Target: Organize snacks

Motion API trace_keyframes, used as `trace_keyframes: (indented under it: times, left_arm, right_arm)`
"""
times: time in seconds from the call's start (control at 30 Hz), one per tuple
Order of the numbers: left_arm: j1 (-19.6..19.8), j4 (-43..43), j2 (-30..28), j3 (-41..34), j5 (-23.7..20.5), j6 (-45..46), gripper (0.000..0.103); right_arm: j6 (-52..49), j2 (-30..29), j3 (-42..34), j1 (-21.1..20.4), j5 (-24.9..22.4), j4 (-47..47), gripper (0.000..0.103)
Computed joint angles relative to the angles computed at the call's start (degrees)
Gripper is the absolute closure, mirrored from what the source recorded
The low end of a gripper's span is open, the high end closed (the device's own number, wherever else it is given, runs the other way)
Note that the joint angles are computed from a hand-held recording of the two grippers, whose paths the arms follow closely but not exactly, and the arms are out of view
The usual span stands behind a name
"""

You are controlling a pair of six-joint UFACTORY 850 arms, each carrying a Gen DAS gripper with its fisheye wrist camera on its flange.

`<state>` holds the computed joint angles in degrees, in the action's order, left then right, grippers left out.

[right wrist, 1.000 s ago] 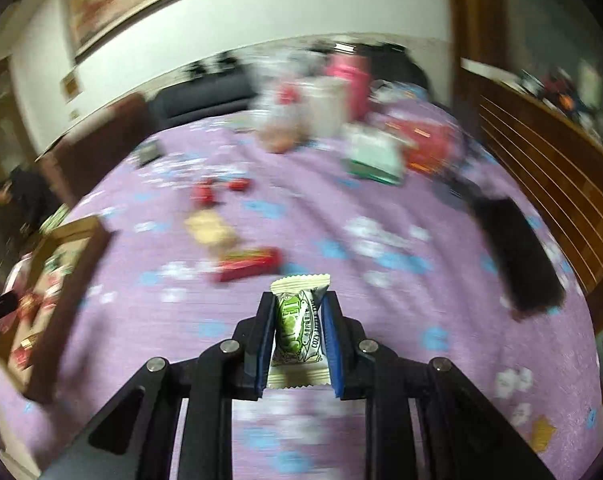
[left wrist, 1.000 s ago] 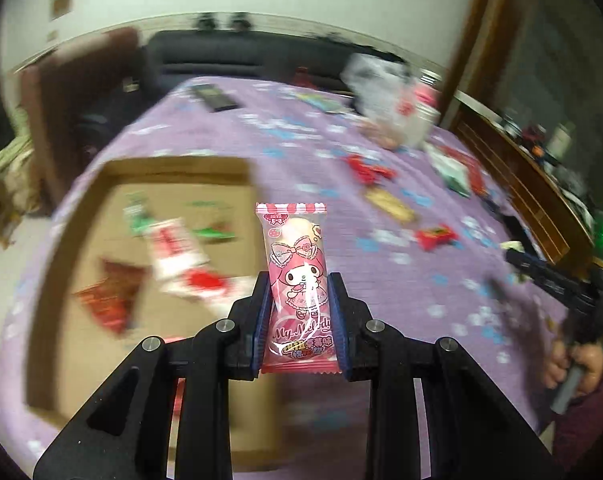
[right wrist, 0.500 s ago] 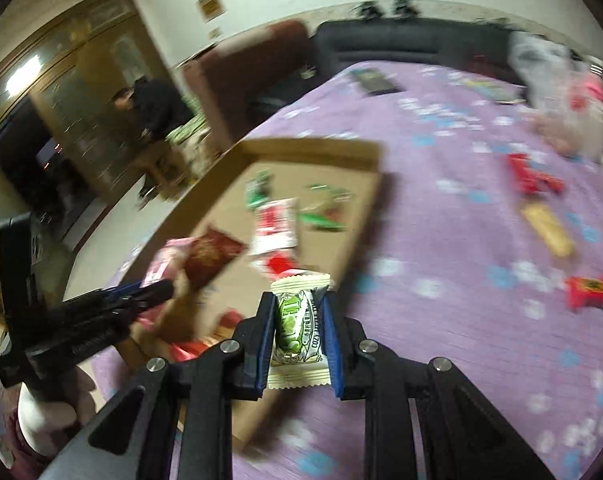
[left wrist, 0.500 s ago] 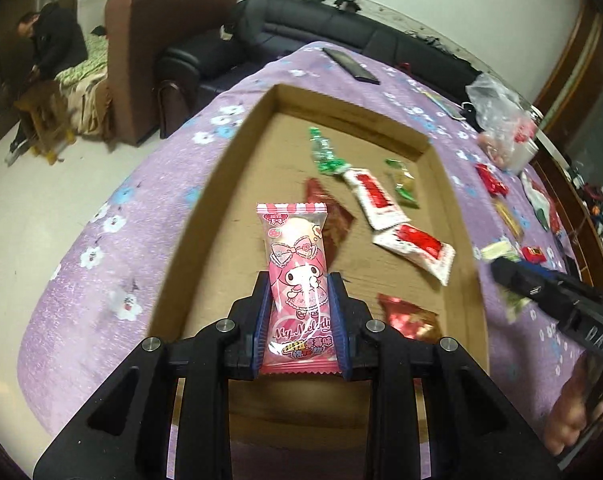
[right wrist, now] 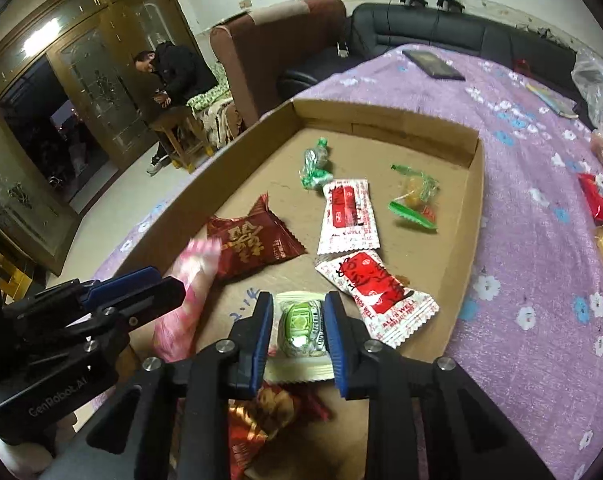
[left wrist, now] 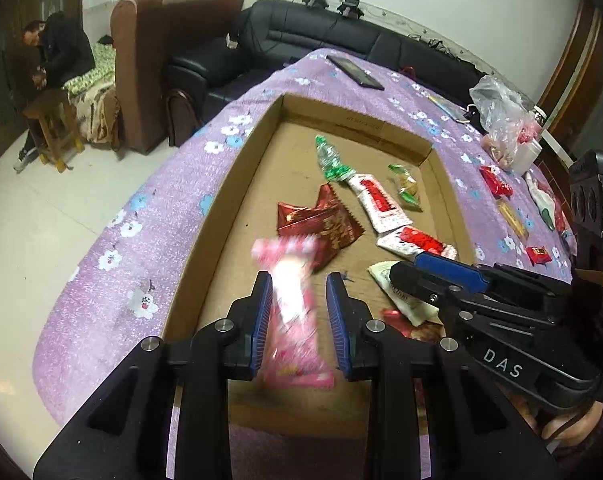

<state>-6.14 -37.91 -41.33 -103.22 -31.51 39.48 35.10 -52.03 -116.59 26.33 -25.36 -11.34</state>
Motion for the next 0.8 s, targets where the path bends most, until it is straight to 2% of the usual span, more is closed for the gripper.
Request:
trace_keyframes:
  times: [0.2,0.37,0.5,0.63,0.8]
  left_arm:
    - [-2.27,0.99,5.43,6.49,6.38,2.74,0.076]
    - [-4.15,0.11,9.78,11.62,9.99,5.91,0.076]
    - [-5.85,-0.14,12.70,14.90,11.86,7.25,0.076]
    - [-7.97,2.99,14.86,17.46,14.01,5.66,0.072]
    - [-10.28,6.70,16.01,18.73,14.65,3.32,0.072]
  right_arm:
    - [12.53,6.65,9.13,0.38,4.61,-11.45,0.071]
    - [31.72,14.26,20.15,0.64,6.86,-29.96,0.071]
    - [43.56,19.51,27.92,0.45,7.03,-40.19,0.070]
    - [53.13,23.99,34.44,-0.50,6.41,-47.68,0.070]
    - [65.80,29.79,42.44,-1.78,4.88,-57.88,0.070]
